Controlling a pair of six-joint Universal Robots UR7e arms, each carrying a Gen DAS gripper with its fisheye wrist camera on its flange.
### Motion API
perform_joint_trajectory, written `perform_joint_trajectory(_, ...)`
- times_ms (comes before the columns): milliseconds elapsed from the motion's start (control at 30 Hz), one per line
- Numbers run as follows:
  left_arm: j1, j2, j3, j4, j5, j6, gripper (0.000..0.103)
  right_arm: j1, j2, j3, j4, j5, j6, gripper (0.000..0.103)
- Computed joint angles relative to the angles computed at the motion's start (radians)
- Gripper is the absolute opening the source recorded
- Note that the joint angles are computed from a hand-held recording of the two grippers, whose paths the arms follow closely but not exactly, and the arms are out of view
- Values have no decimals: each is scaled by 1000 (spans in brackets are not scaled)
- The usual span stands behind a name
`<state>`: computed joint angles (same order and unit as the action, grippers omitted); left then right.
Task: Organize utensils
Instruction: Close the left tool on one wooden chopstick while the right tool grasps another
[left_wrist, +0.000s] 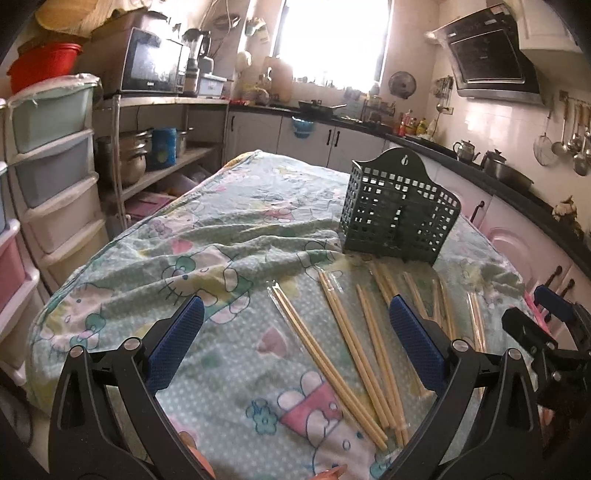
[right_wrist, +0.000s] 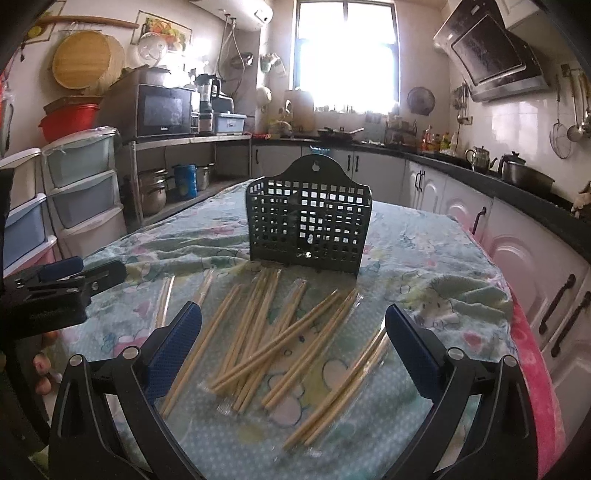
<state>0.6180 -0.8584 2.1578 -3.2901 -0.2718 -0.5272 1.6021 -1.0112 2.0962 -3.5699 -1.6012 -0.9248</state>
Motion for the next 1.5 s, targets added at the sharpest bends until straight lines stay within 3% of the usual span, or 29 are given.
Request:
perform_joint_trajectory(300, 105, -79, -68, 288, -182, -126, 92, 11, 27, -155, 237, -41, 51, 97)
perform_joint_trajectory(367, 134, -79, -93, 312, -247, -124, 87, 14, 49, -205, 285, -71, 67, 96)
perform_joint_trajectory(600, 204, -57, -170, 421, -404, -131, 68, 8, 107, -359, 487, -148, 129, 69)
perform_joint_trajectory(733, 209, -54, -193, 497, -388, -154, 62, 2, 143, -442, 601, -192, 177, 52)
perform_joint_trajectory(867, 219, -67, -213, 570, -372, -198, 45, -1, 178, -516, 702, -232, 213, 33)
perform_joint_trajectory(1067, 232, -81, -217, 595, -366, -228, 26, -3, 235, -627, 813, -284, 283, 29)
perform_joint_trajectory(1267, 246, -78, -244, 619, -371, -233, 18, 3, 273, -701, 884, -302, 330, 27)
perform_joint_trajectory(1367, 246, -64, -268, 648, -343, -233, 8, 7, 290, -736, 905, -314, 336, 21)
perform_joint_trajectory(1500, 248, -51, -288, 636, -344, -201, 5, 7, 305, -780, 949, -303, 356, 11)
